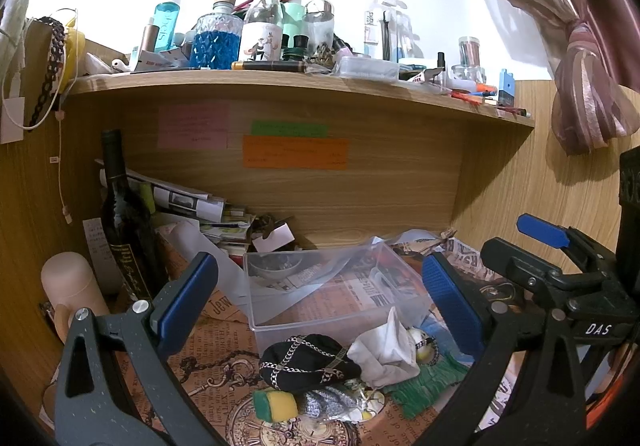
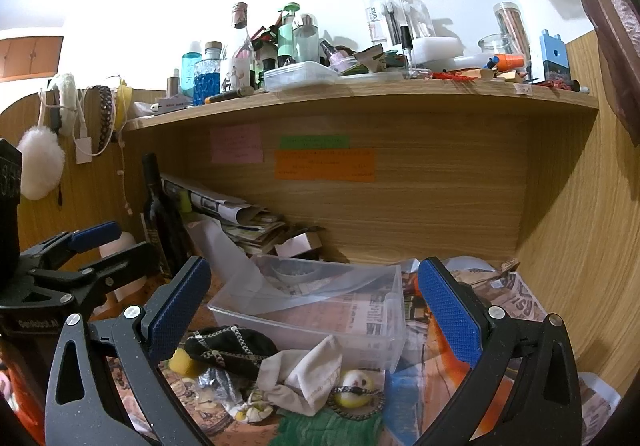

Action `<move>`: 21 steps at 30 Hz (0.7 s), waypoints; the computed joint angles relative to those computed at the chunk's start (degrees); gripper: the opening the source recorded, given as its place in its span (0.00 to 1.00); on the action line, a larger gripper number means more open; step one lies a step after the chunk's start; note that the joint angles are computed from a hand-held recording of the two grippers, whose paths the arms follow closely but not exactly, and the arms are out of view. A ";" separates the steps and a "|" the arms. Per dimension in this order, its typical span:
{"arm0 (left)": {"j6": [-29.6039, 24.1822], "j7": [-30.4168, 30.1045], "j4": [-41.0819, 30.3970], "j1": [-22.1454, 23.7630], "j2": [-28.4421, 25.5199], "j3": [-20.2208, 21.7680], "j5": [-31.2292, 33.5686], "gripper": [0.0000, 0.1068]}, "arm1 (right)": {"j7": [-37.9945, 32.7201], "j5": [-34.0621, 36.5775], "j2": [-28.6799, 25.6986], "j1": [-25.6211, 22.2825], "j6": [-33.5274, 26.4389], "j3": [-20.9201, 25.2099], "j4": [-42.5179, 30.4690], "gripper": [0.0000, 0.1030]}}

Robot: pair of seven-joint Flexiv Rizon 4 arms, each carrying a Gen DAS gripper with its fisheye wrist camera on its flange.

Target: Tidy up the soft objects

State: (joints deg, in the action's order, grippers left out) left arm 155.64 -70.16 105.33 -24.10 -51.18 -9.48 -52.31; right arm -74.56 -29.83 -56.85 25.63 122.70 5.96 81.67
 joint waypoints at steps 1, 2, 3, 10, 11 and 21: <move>0.01 -0.04 0.01 0.00 -0.01 0.01 0.07 0.96 | 0.02 -0.05 -0.03 -0.03 -0.02 0.06 -0.01 1.00; 0.02 -0.14 0.08 0.04 -0.02 0.02 0.14 0.96 | 0.42 -0.75 -0.20 -0.66 -0.09 0.60 -0.17 1.00; 0.04 -0.07 -0.01 -0.02 -0.05 0.03 0.05 0.96 | 0.39 -0.50 -0.17 -0.48 -0.07 0.42 -0.15 1.00; -0.02 0.00 -0.04 0.03 -0.10 0.02 0.19 0.96 | 1.00 -0.94 -0.33 -0.79 0.38 0.69 -0.23 1.00; -0.03 0.09 -0.06 -0.01 -0.07 0.04 0.12 0.96 | 1.12 -1.07 -0.33 -0.86 0.40 0.70 -0.22 1.00; -0.10 0.73 -0.72 -0.18 -0.45 -0.09 -0.08 0.96 | 1.70 -1.38 -0.27 -0.92 0.72 0.56 -0.10 1.00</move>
